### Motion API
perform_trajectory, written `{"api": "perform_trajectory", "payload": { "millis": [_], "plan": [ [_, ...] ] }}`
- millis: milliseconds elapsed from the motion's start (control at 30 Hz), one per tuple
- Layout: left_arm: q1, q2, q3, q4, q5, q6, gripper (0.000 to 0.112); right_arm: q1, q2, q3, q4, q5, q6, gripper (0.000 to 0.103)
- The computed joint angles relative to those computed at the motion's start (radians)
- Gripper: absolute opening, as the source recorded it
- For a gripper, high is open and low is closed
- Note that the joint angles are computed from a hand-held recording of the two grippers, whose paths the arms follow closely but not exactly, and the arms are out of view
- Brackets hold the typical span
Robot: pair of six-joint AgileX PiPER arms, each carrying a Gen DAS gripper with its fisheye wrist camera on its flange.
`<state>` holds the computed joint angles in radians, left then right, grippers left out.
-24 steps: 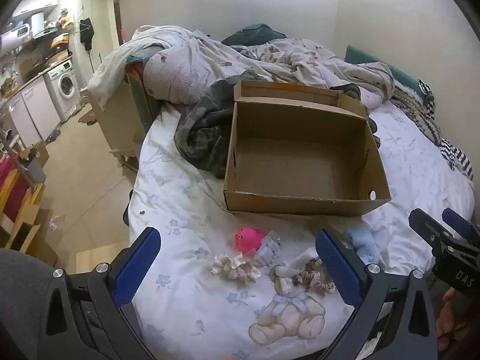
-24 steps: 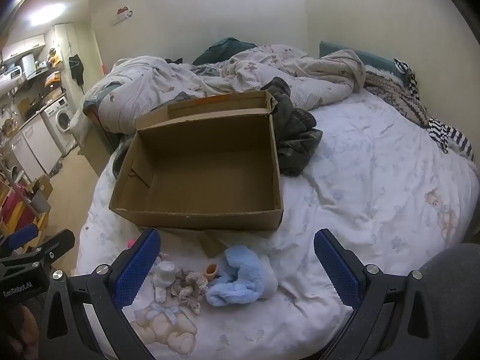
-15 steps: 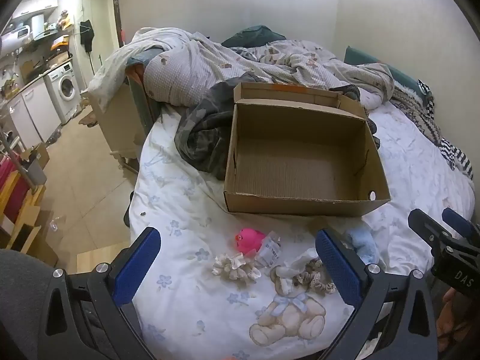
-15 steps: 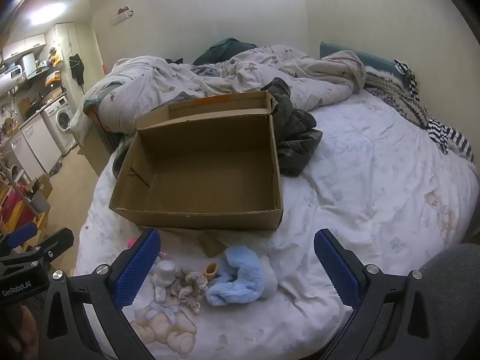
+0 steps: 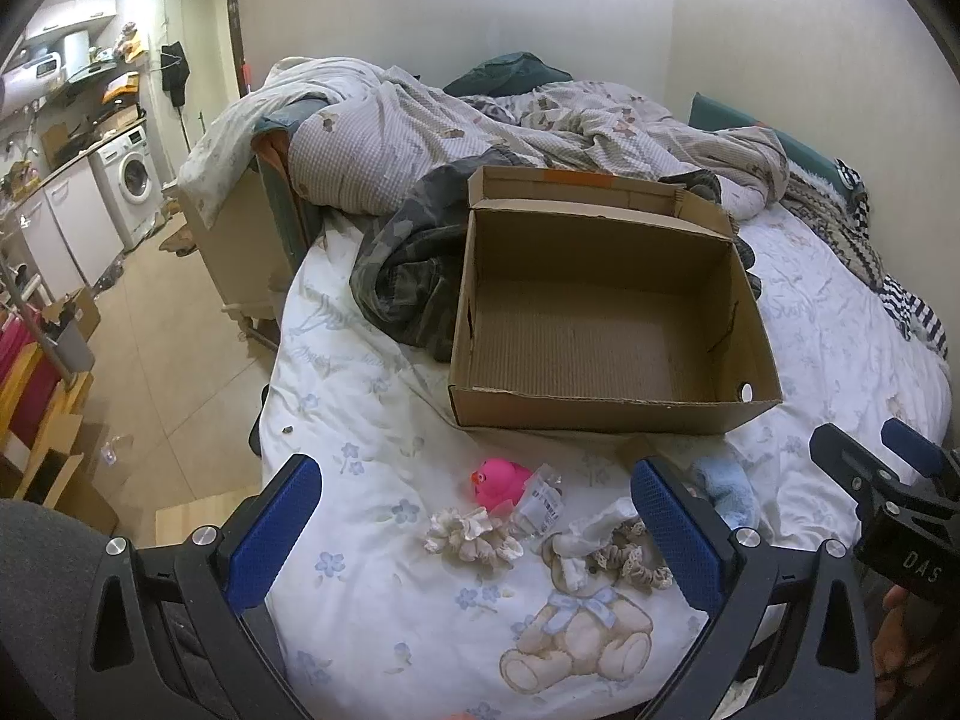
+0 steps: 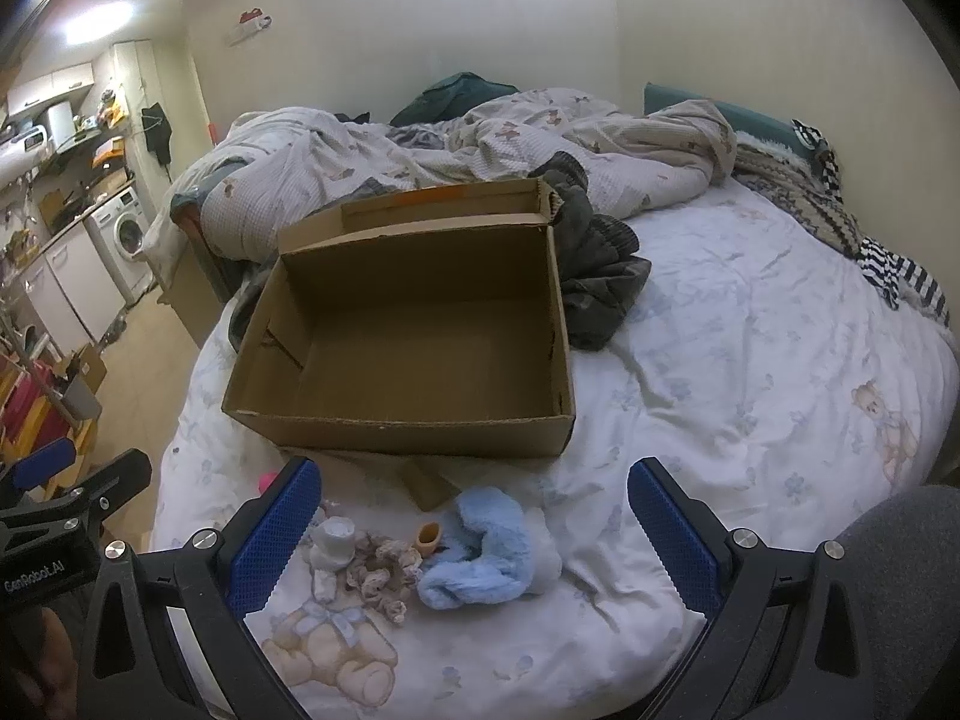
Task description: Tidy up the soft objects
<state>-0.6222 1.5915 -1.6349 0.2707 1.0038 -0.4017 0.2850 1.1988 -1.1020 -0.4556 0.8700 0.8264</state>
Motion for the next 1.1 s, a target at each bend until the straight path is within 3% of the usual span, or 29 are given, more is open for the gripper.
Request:
{"api": "perform_trajectory", "payload": {
  "millis": [1100],
  "plan": [
    [-0.004, -0.005, -0.004, 0.007, 0.004, -0.002, 0.103, 0.007, 0.001, 0.001, -0.007, 0.003, 0.007, 0.103]
  ]
}}
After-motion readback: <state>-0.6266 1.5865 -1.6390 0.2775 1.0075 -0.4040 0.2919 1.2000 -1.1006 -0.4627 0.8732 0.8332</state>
